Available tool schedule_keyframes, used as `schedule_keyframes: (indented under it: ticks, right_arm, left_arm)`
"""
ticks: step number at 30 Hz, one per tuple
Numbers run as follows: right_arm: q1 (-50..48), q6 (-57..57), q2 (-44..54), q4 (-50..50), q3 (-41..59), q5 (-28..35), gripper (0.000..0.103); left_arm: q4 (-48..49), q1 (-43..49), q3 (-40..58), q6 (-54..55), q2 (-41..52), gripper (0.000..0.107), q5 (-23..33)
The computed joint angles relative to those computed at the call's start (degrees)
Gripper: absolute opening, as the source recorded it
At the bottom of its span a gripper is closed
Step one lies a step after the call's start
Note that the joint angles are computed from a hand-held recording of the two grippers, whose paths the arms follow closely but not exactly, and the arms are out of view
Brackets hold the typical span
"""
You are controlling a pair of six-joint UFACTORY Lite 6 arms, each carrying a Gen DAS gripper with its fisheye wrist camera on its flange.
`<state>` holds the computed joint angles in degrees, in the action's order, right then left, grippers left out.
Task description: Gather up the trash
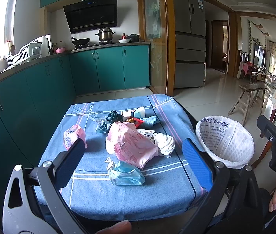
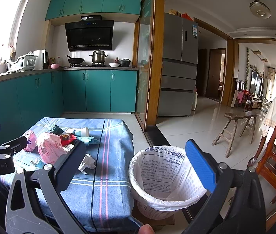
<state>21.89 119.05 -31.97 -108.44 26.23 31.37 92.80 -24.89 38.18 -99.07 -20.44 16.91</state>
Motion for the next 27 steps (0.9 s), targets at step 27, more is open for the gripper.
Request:
schedule_keyframes:
  ticks: [27]
  right_arm:
    - [-0.5, 2.6, 3.2, -2.6, 1.9, 0.1, 0.1]
  left_arm:
    - [0.9, 0.3, -0.3, -0.9, 1.1, 0.1, -0.3]
